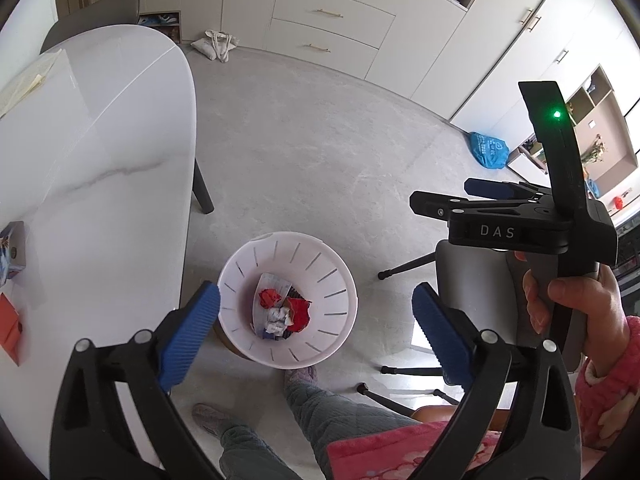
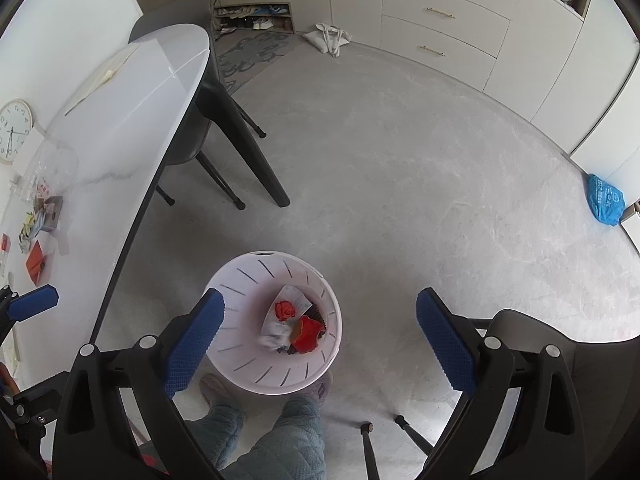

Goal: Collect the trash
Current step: 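Grasp the orange paper bag with the left gripper while the right gripper grasps the blue bird-printed packet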

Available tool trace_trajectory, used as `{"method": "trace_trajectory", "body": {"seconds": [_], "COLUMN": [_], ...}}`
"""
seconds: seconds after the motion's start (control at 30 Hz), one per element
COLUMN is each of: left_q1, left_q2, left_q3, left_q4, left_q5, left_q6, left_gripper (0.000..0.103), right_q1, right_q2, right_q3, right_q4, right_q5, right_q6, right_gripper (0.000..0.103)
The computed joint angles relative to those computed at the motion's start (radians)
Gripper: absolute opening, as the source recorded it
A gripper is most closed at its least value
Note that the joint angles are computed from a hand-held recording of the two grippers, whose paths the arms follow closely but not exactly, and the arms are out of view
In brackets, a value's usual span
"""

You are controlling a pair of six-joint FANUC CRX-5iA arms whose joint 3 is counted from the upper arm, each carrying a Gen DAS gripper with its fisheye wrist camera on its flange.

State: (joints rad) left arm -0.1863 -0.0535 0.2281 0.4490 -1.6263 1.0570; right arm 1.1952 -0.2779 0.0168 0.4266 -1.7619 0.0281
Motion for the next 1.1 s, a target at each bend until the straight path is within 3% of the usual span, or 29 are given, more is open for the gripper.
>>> {"method": "trace_trajectory", "body": {"seconds": [0.27, 0.6, 0.7, 0.8, 0.97, 1.1], "left_q1": [0.058, 0.340, 0.427, 0.501, 0.557, 0.560], "left_q2": [-0.010, -0.040, -0.039, -0.018, 0.066, 0.123], "left_q3": [0.013, 0.012, 0.006, -0.005, 0.032, 0.058], "left_q4": [-0.022, -0.109, -0.129, -0.124, -0.103, -0.087], "left_q5": [0.001, 0.039, 0.082, 0.117, 0.103, 0.069], "left_q6": [0.025, -0.003, -0.084, -0.243, -0.483, -0.614], "left_gripper": [0.093, 0.093, 0.093, 0.093, 0.093, 0.093], "right_q1": [-0.019, -0.076, -0.082, -0.087, -0.086, -0.088], "right_q2": [0.053, 0.260, 0.334, 0.422, 0.558, 0.649], "right_q3": [0.059, 0.269, 0.353, 0.459, 0.627, 0.745], "right_q4": [-0.005, -0.045, -0.061, -0.077, -0.094, -0.108], "right_q5": [0.018, 0.118, 0.127, 0.117, 0.084, 0.064], "right_q6": [0.045, 0.210, 0.269, 0.326, 0.392, 0.401], "right_gripper": [0.096, 0.097, 0.097, 0.097, 0.097, 0.097]}}
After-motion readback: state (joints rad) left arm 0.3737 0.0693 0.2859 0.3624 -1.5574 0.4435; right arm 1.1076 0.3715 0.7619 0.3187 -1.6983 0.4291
